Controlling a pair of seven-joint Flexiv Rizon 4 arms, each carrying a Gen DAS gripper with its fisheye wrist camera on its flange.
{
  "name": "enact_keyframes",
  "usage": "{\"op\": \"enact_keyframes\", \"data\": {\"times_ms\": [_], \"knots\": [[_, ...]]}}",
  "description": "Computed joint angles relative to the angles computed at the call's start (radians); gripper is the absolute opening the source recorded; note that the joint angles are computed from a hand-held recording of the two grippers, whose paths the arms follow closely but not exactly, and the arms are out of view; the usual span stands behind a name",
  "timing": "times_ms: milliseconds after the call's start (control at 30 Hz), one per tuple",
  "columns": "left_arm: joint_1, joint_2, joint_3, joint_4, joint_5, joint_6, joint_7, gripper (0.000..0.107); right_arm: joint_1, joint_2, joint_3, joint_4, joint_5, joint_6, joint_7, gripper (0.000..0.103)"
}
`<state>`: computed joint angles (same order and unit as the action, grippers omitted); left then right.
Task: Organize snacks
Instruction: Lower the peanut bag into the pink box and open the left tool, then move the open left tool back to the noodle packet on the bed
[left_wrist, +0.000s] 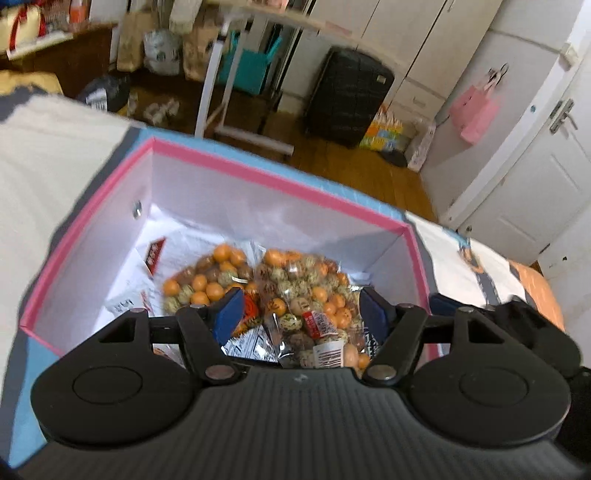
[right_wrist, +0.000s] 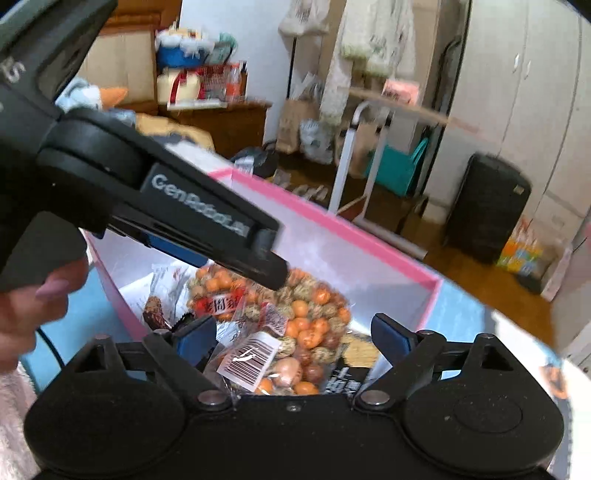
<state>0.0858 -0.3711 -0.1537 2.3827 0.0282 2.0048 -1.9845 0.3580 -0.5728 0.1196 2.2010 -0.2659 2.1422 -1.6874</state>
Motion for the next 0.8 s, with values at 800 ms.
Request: {"op": "enact_keyframes", "data": {"times_ms": [800], "knots": [[-0.688,0.048,0.094,-0.019,-0.853,0.143,0.614,0.081,-0.275,0.179,-0.062,0.322,0.013,0.292,0.104,0.099]]}}
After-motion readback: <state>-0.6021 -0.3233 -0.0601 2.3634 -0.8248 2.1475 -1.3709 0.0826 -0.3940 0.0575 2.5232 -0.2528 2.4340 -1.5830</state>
